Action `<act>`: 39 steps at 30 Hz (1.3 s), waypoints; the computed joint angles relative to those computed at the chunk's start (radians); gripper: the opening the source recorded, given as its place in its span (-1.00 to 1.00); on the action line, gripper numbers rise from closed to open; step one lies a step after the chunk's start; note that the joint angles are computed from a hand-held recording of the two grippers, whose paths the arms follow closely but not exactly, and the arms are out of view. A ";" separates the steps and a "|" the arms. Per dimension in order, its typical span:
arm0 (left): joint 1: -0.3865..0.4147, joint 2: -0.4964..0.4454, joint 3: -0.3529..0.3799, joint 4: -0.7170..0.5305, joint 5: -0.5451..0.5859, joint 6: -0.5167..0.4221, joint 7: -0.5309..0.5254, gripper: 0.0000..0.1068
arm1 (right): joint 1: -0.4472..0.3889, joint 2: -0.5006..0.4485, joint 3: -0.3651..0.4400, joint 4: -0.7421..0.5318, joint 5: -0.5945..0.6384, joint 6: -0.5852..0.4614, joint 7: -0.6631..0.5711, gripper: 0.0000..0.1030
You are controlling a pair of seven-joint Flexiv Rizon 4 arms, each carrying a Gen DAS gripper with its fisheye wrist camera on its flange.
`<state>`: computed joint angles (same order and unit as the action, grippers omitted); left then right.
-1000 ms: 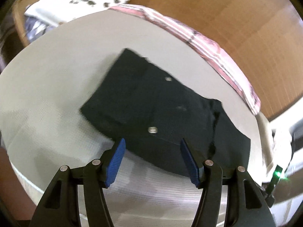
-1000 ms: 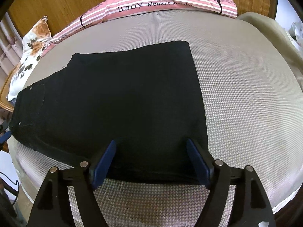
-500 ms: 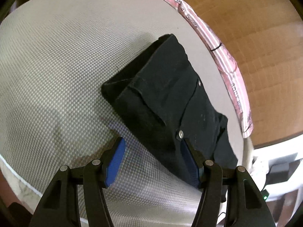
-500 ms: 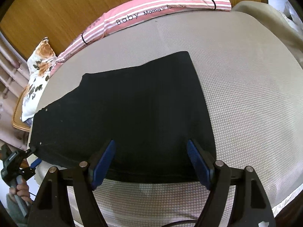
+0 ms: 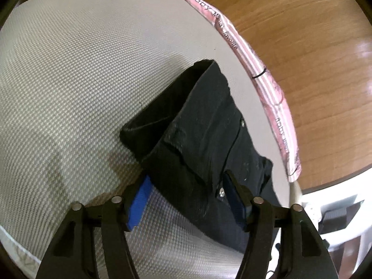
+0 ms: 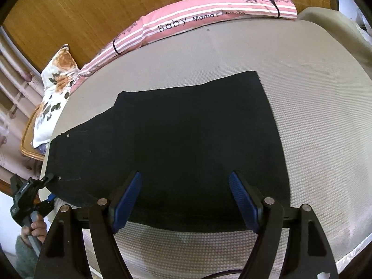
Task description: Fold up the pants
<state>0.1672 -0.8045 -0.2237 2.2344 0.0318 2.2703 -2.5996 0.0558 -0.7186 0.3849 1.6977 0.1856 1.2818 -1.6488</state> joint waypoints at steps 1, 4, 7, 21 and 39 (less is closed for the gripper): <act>0.011 -0.013 -0.007 -0.003 0.014 0.029 -0.010 0.33 | 0.002 -0.001 0.000 0.000 0.000 -0.001 0.000 0.46; 0.029 -0.048 -0.012 -0.016 0.040 0.093 -0.037 0.42 | 0.008 -0.003 0.001 -0.001 -0.002 -0.005 0.001 0.46; 0.025 -0.070 -0.001 -0.030 0.048 0.126 -0.039 0.44 | 0.019 -0.006 0.000 -0.005 -0.003 -0.011 0.007 0.46; -0.074 -0.085 0.069 -0.081 -0.070 0.095 0.082 0.44 | 0.043 -0.014 -0.002 -0.007 -0.005 -0.033 0.023 0.46; -0.187 0.024 0.125 -0.063 -0.265 -0.067 0.196 -0.49 | 0.009 -0.011 0.022 -0.005 0.017 0.003 0.018 0.46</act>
<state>-0.0202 -0.7808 -0.0990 2.1716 -0.2331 2.2030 -2.4033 0.0645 -0.7301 0.4067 1.6923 0.2022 1.2850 -1.6306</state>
